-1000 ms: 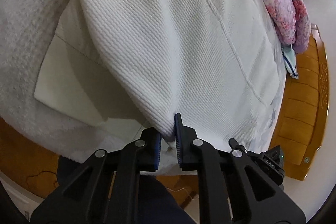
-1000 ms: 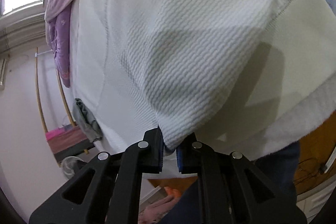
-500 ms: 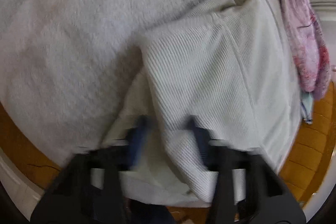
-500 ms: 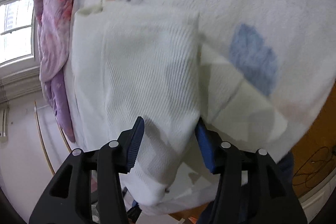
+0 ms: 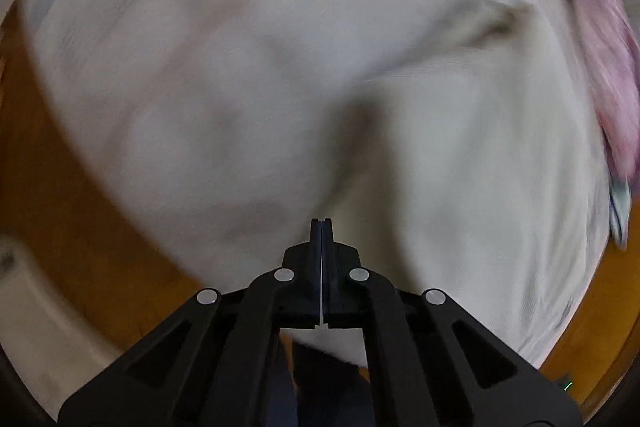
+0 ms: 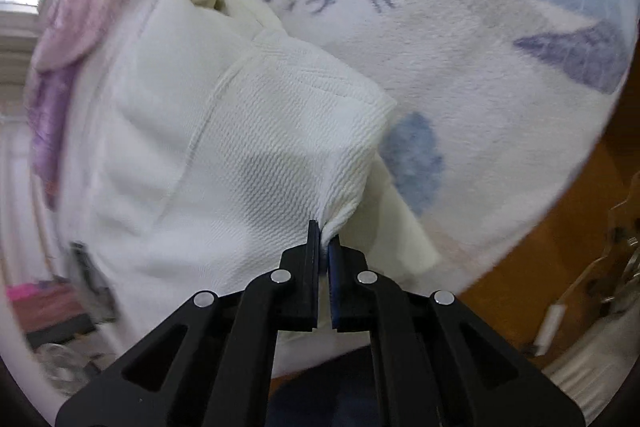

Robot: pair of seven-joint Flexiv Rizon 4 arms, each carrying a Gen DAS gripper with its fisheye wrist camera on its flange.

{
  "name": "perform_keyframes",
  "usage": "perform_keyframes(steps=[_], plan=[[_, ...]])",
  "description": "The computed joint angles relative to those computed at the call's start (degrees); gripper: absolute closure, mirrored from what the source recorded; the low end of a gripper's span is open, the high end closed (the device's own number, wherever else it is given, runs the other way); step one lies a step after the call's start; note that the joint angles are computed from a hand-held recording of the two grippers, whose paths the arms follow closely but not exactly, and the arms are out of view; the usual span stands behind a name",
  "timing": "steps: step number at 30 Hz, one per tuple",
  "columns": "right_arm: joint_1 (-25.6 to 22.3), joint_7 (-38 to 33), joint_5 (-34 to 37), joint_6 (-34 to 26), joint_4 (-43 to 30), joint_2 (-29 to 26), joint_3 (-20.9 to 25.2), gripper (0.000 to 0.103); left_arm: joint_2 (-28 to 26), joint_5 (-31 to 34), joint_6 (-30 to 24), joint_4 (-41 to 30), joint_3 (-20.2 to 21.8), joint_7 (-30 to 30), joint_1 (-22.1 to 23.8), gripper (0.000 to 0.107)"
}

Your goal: Fold large clothes

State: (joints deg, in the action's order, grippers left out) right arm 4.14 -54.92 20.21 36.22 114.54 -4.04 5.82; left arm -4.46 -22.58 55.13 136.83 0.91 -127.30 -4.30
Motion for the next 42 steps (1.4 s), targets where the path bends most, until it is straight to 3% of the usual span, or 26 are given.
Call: perform_keyframes(steps=[2,3,5,7,9,10,14,16,18,21,22,23,24,25,26,27,32,37,42], plan=[[0.34,0.95,0.24,-1.3,-0.18,-1.08,0.16,0.1,1.03,-0.84,0.41,2.58,1.63,-2.37,0.01,0.107],[0.28,1.03,1.04,-0.71,0.06,-1.33,0.23,0.1,1.56,-5.55,3.77,4.68,0.68,-0.75,0.41,0.107],[0.01,0.29,3.55,4.45,1.64,-1.11,0.54,0.099,1.53,-18.68,9.97,6.72,-1.58,8.16,-0.99,0.107],[-0.74,-0.07,7.35,5.2,1.18,-1.16,0.29,0.095,1.23,-23.31,12.34,6.22,-2.54,13.48,-2.1,0.105],[-1.41,-0.4,9.83,5.13,0.36,-1.16,0.0,0.095,0.85,-28.87,13.56,5.61,-3.71,18.68,-3.32,0.089],[-1.65,-0.58,10.39,5.03,-0.04,-1.13,-0.14,0.095,0.78,-29.88,14.27,5.34,-3.95,19.25,-3.98,0.075],[-2.28,-0.07,11.73,5.39,-0.48,-0.77,-0.4,0.083,-2.98,-42.88,19.31,3.25,-7.84,24.91,-6.35,0.069],[-2.27,1.24,11.43,7.03,-0.06,-0.68,-0.46,0.077,-6.11,-39.66,19.12,0.48,-6.88,21.29,-7.49,0.068],[-2.69,1.45,12.62,7.92,-0.24,-1.27,-0.74,0.057,-7.12,-38.11,18.02,-0.22,-6.82,19.06,-6.94,0.068],[-3.11,2.26,14.34,9.0,-1.63,-2.79,-0.79,0.054,-7.53,-40.12,19.37,-0.29,-8.06,20.62,-6.18,0.068],[-3.27,3.4,14.69,9.43,-1.95,-3.36,-0.88,0.054,-7.95,-36.09,18.51,-1.22,-6.5,18.81,-6.31,0.068],[-3.73,3.74,14.62,9.36,-1.74,-3.23,-0.97,0.055,-8.47,-31.72,16.82,-2.48,-5.58,17.4,-5.64,0.07],[-3.61,5.59,12.4,8.58,-1.72,-3.42,-1.13,0.071,-9.03,-24.99,14.63,-4.22,-4.03,14.24,-5.27,0.078],[-3.34,6.96,8.88,5.91,-2.35,-3.86,-1.31,0.086,-9.91,-18.48,12.51,-6.24,-2.36,11.3,-5.3,0.102],[-3.22,7.04,7.33,4.73,-2.87,-4.19,-1.19,0.1,-9.67,-15.7,11.88,-6.7,-2.56,11.28,-4.35,0.103],[-3.19,6.13,6.35,4.56,-2.99,-3.99,-0.92,0.1,-8.97,-13.75,11.54,-6.7,-2.38,10.15,-4.08,0.103],[-2.86,5.43,1.7,0.81,-3.48,-1.38,-0.77,0.101,-3.72,-17.35,11.09,-2.69,-3.78,13.47,-2.01,0.104],[-2.86,2.18,0.62,-3.76,-3.71,0.21,-1.23,0.101,-1.0,-10.44,6.21,-2.0,-1.27,10.84,-1.34,0.104],[-1.93,2.29,-1.52,-2.34,-1.61,-2.19,-0.91,0.101,-3.25,-8.74,5.03,-1.79,-1.46,10.16,-0.92,0.105]])
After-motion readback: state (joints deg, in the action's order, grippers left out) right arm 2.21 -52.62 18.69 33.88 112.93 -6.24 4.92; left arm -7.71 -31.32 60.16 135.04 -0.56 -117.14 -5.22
